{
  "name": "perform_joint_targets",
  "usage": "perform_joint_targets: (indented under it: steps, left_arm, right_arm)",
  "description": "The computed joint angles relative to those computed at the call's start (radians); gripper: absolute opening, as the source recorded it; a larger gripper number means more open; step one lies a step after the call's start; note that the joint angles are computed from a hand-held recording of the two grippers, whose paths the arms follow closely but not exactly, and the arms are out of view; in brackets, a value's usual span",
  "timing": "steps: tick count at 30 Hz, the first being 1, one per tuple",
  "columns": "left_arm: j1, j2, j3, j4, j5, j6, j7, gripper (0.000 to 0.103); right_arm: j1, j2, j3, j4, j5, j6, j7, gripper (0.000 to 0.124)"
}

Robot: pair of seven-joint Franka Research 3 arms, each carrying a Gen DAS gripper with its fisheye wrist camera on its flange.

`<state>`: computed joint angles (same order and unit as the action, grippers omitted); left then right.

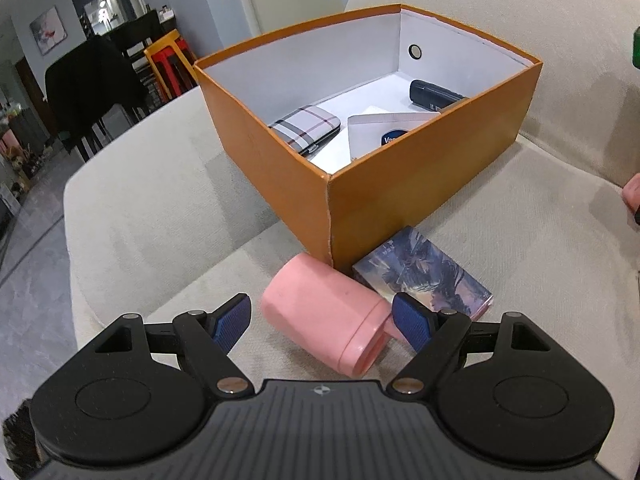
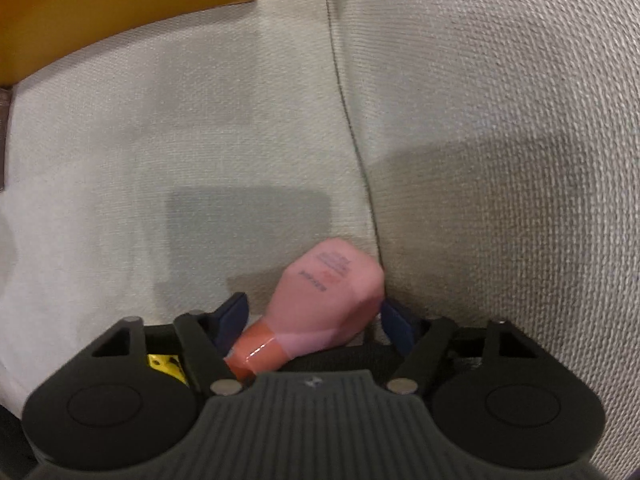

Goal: Organize rigid objects
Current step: 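Grasp the pink cylinder with the left tool while the right tool grasps the pink lotion bottle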

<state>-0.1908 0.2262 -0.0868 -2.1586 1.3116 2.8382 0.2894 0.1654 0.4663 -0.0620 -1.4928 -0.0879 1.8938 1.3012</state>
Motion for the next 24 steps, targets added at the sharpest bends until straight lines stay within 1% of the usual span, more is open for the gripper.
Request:
perform_joint_targets:
  steps: [2, 4, 6, 9, 11, 13, 15, 16, 18, 19, 20, 23, 24]
  left_arm:
    - [0.002, 0.013, -0.002, 0.009, -0.026, 0.001, 0.004, 0.095]
    - [-0.003, 0.026, -0.003, 0.018, -0.068, -0.022, 0.011, 0.095]
    - [-0.008, 0.034, 0.001, 0.025, -0.095, -0.034, -0.008, 0.095]
    - [-0.007, 0.05, 0.002, 0.031, -0.162, -0.032, -0.009, 0.095]
    - [-0.02, 0.059, 0.013, 0.038, -0.17, -0.048, -0.032, 0.095]
    - [-0.027, 0.068, 0.017, 0.045, -0.185, -0.071, -0.038, 0.09]
    - [-0.028, 0.065, 0.026, 0.035, -0.176, -0.056, -0.062, 0.077]
    - [-0.026, 0.057, 0.031, 0.023, -0.163, -0.034, -0.08, 0.075]
    - [-0.025, 0.034, 0.037, -0.007, -0.135, -0.018, -0.107, 0.069]
    - [-0.023, 0.02, 0.035, -0.024, -0.124, -0.018, -0.109, 0.068]
    - [-0.022, 0.01, 0.031, -0.036, -0.116, -0.022, -0.107, 0.066]
    - [-0.015, -0.026, 0.017, -0.081, -0.079, -0.03, -0.12, 0.065]
    - [-0.012, -0.038, 0.013, -0.097, -0.066, -0.03, -0.13, 0.065]
  right_arm:
    - [0.005, -0.018, 0.004, -0.03, -0.018, 0.036, -0.029, 0.064]
    - [0.012, -0.042, 0.004, -0.07, -0.038, 0.093, -0.045, 0.06]
    - [0.017, -0.066, 0.008, -0.106, -0.051, 0.132, -0.065, 0.059]
    - [0.02, -0.09, 0.01, -0.144, -0.058, 0.161, -0.082, 0.059]
    - [0.022, -0.088, 0.009, -0.144, -0.061, 0.151, -0.083, 0.06]
    - [0.028, -0.075, 0.008, -0.127, -0.068, 0.127, -0.075, 0.061]
    - [0.038, -0.059, 0.005, -0.117, -0.085, 0.126, -0.062, 0.06]
    - [0.044, -0.063, 0.005, -0.126, -0.096, 0.138, -0.058, 0.058]
    - [0.051, -0.084, 0.009, -0.164, -0.118, 0.201, -0.073, 0.054]
    - [0.048, -0.099, 0.015, -0.187, -0.113, 0.237, -0.092, 0.048]
    - [0.05, -0.117, 0.018, -0.207, -0.116, 0.263, -0.102, 0.048]
    - [0.032, -0.148, 0.043, -0.225, -0.028, 0.283, -0.156, 0.047]
    - [0.024, -0.161, 0.056, -0.241, 0.013, 0.304, -0.19, 0.047]
